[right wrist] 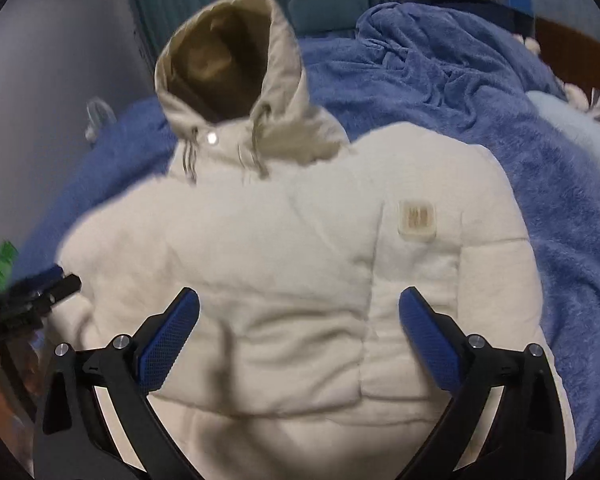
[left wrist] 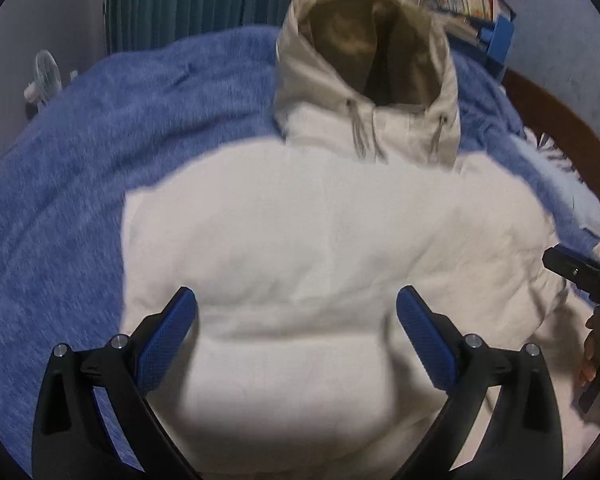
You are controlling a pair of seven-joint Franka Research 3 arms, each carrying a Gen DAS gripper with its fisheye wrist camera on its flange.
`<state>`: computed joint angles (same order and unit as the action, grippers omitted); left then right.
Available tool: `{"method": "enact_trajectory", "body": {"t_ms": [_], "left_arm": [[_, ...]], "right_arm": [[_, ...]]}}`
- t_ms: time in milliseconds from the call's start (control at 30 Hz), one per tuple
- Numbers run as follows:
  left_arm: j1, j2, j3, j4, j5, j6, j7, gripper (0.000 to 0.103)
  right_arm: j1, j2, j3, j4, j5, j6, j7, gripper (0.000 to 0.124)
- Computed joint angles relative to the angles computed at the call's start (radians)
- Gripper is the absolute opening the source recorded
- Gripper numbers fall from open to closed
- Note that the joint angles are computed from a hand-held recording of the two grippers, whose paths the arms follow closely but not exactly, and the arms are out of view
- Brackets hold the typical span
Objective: Fold large clothes
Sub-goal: 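Open the right gripper and lift it off the folded side, then move the right gripper to the hood and grasp its rim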
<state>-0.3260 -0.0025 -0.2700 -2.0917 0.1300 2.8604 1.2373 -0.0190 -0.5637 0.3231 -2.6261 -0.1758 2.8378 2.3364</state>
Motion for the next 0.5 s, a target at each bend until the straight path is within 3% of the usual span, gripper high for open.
{"method": "enact_trajectory", "body": {"t_ms": [33,167,267,333,400,500], "left_arm": [[0.002,0.003,0.002,0.018,0.023,-0.015,-0.013,0.096],[0.008,0.071,0.004,0.142,0.031,-0.144,-0.011,0.096],[-0.003,0.135,0.017,0.222,0.127,-0.205,-0.057,0.096],[0.001,0.166,0.019,0.245,0.144,-0.214,-0.066,0.096],[0.026,0.189,0.002,0.243,0.063,-0.197,-0.01,0.097],[0.024,0.204,0.005,0.237,0.067,-0.173,-0.002,0.097]], "right_arm": [[-0.025,0.015,0.011,0.039,-0.013,-0.042,0.006,0.096],[-0.072,0.066,0.021,0.114,-0.091,-0.075,0.018,0.096],[-0.058,0.115,-0.002,0.14,-0.112,-0.115,0.036,0.096],[-0.017,0.15,-0.049,0.145,-0.091,-0.12,0.021,0.097],[-0.003,0.178,-0.066,0.154,-0.11,-0.125,0.015,0.098],[0.015,0.219,-0.086,0.16,-0.147,-0.108,0.005,0.098]]}}
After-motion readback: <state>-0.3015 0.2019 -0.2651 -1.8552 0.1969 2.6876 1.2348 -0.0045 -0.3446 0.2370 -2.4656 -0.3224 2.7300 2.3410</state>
